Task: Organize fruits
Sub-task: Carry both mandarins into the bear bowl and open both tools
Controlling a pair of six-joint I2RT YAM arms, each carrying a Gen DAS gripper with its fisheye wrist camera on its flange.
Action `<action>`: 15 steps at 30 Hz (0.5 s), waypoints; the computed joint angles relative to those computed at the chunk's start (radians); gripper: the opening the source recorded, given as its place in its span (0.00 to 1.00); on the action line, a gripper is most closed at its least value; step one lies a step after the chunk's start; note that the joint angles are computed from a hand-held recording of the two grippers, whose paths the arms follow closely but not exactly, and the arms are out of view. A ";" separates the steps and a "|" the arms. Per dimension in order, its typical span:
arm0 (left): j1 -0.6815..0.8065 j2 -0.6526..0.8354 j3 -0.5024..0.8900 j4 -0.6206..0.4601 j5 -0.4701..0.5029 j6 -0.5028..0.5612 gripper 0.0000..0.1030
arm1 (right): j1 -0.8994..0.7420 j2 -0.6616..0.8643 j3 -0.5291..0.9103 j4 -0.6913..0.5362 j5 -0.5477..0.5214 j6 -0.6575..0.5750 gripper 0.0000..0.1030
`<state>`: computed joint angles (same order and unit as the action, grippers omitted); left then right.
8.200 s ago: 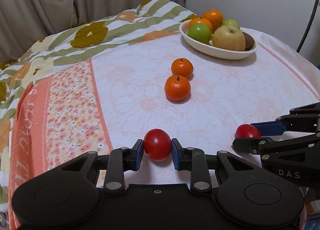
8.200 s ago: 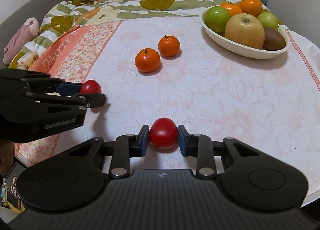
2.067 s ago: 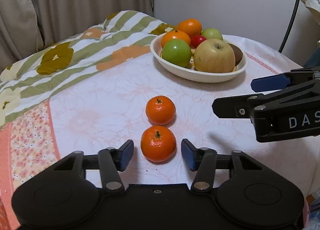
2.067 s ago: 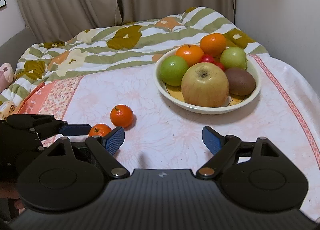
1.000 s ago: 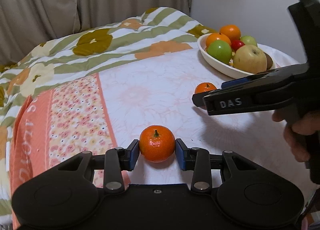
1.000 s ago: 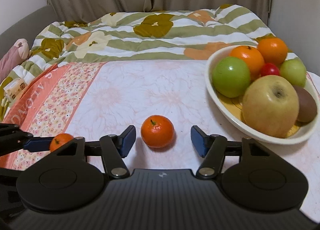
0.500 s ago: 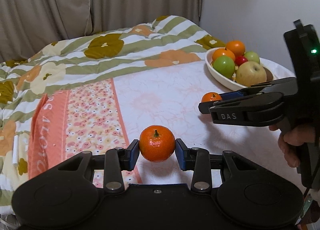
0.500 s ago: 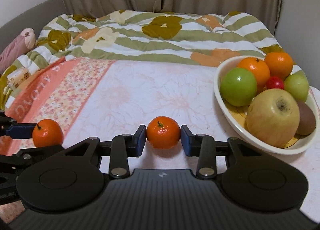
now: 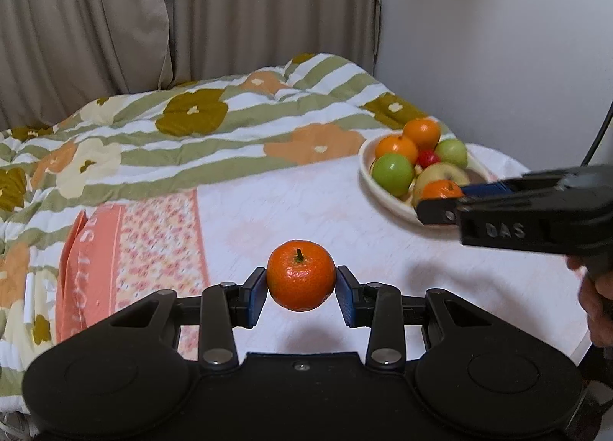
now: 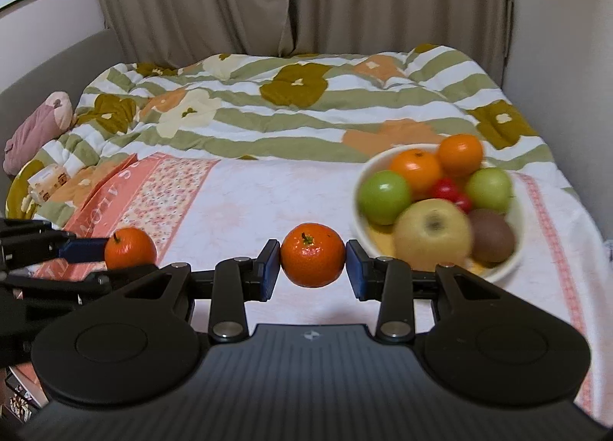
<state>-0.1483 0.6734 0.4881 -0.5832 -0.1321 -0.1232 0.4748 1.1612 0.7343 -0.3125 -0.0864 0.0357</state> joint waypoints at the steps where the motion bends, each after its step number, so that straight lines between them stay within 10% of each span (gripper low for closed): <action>1: -0.030 0.020 0.018 0.003 -0.025 -0.021 0.41 | -0.026 -0.009 0.007 -0.017 -0.017 -0.016 0.51; 15: -0.304 0.452 0.259 0.164 -0.211 -0.197 0.41 | -0.444 0.137 0.200 -0.121 -0.283 -0.301 0.51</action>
